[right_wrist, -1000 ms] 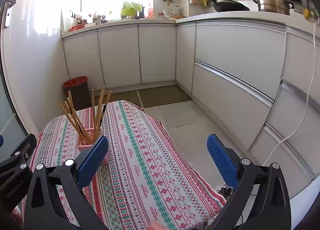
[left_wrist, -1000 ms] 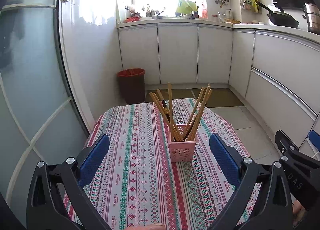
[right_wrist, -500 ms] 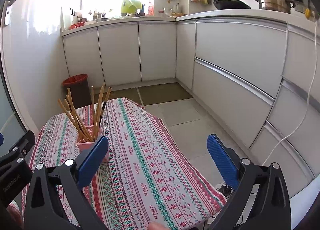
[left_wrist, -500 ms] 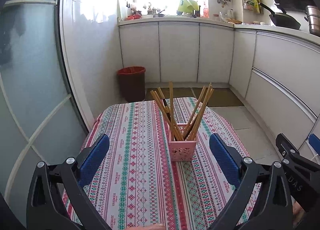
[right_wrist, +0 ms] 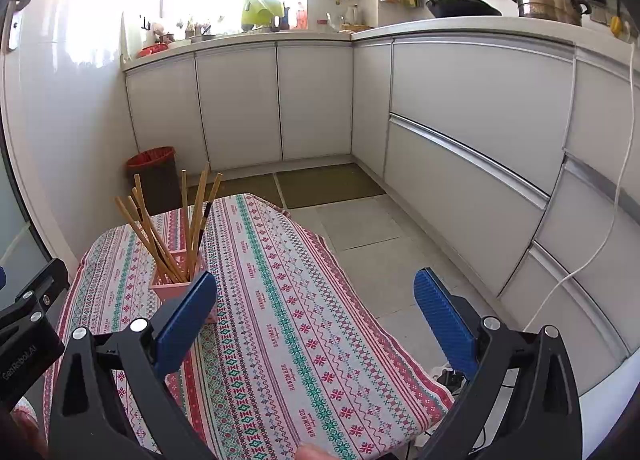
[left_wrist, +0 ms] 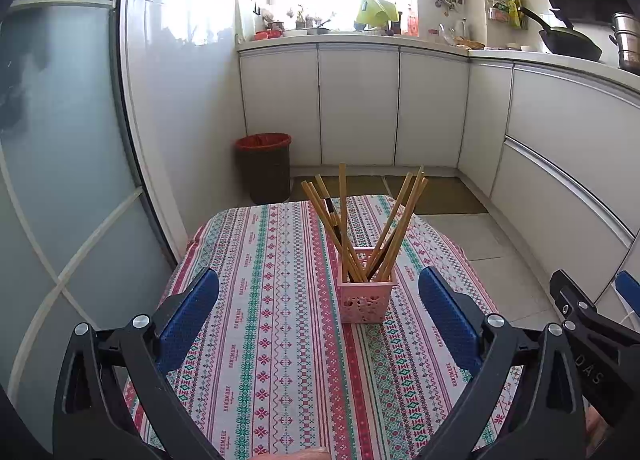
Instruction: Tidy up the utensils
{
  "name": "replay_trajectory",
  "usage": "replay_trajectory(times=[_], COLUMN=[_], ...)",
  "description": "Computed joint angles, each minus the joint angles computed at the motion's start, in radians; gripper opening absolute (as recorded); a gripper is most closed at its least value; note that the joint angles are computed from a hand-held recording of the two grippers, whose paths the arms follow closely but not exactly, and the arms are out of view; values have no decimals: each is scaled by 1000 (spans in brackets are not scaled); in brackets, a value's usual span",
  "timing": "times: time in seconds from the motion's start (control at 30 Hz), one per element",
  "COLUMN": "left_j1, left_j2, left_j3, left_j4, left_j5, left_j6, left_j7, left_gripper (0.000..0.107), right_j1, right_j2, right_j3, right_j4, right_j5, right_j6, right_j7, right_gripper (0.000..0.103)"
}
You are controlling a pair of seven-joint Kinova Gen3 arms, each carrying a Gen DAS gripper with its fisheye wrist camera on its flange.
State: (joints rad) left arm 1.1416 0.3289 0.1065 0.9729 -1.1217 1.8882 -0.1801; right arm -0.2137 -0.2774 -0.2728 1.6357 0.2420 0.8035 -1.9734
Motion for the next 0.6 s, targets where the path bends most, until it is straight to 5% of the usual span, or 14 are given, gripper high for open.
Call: replay_trajectory(times=[0.6], left_j1=[-7], left_j2=[-7], left_j3=[7], left_j4=[13], left_j5=[1], left_j6=[-3], left_j7=[12], left_gripper=[96], right_j1=[-1], right_j2=[0], right_j3=[2], right_j4=[2], right_j5=[-2], right_j6=[-2], right_j7=[-4], right_gripper=[96])
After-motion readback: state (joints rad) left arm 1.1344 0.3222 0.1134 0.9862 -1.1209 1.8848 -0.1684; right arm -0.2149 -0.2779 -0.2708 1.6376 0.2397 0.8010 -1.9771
